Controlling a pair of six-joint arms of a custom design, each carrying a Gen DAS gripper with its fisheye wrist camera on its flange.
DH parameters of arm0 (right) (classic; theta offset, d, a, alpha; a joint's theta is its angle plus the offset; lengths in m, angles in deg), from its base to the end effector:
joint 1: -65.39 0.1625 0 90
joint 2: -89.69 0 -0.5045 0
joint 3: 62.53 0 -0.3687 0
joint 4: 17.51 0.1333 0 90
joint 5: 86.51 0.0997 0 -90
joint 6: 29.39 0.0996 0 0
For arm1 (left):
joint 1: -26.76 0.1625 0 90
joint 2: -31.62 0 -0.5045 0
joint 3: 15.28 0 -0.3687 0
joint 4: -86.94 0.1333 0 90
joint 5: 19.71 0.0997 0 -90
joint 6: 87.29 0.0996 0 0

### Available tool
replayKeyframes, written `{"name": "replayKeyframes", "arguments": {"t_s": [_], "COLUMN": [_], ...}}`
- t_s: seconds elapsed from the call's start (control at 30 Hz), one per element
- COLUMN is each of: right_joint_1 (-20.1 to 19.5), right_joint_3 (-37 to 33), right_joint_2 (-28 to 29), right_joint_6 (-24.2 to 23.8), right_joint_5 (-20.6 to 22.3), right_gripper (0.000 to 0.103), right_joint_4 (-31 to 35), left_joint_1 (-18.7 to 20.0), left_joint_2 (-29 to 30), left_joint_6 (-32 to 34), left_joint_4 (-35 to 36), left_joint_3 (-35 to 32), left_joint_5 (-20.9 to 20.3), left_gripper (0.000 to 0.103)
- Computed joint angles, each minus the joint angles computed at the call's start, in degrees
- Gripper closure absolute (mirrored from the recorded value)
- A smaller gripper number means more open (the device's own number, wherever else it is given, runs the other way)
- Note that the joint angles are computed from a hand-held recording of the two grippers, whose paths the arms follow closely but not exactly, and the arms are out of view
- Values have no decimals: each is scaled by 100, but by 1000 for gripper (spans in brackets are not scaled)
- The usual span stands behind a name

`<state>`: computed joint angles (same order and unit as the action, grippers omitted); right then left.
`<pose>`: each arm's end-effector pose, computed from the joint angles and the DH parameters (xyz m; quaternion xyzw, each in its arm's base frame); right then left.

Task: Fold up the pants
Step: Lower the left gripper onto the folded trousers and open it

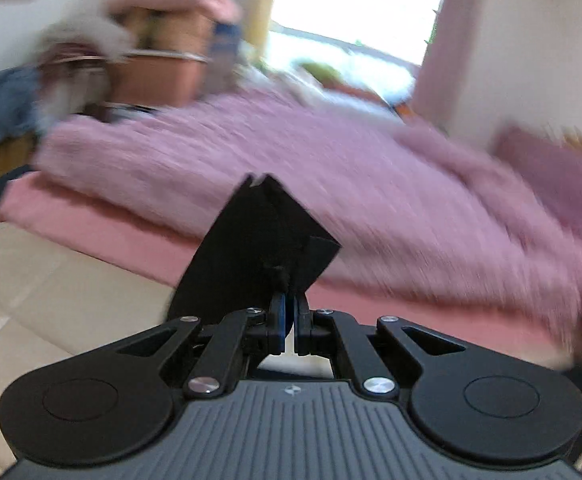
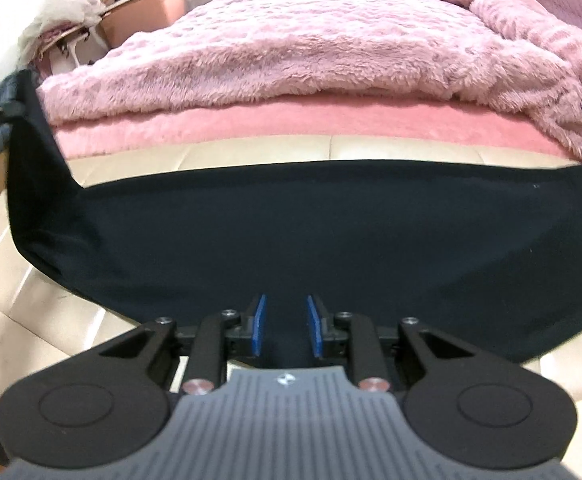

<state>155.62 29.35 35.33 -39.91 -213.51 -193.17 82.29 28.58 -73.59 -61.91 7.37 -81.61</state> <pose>0.0762 -0.7119 0.3691 -0.0477 -0.8742 0.3592 0.3232 -0.4083 -0.9131 0.0605 0.2985 0.8675 -0.3616 0.1662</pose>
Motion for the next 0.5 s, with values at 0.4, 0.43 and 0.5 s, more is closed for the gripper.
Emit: {"name": "replayKeyframes", "arguments": {"t_s": [0.4,0.43,0.5], "right_joint_1": [-174,-191,-230], "right_joint_3": [303,324,303], "right_joint_2": [-152,-158,-136], "right_joint_6": [409,434,535], "right_joint_5": [239,289,457], "right_gripper": [84,84,84], "right_joint_4": [122,124,165], "left_joint_1": [154,193,299], "left_joint_2": [-197,-184,-46], "left_joint_6": [-260,-377,-569], "left_joint_4": [2111,2414,3138], "left_joint_3": [844,687,141], "left_joint_5": [-692,-929,-1502], "left_gripper": [96,93,92]}}
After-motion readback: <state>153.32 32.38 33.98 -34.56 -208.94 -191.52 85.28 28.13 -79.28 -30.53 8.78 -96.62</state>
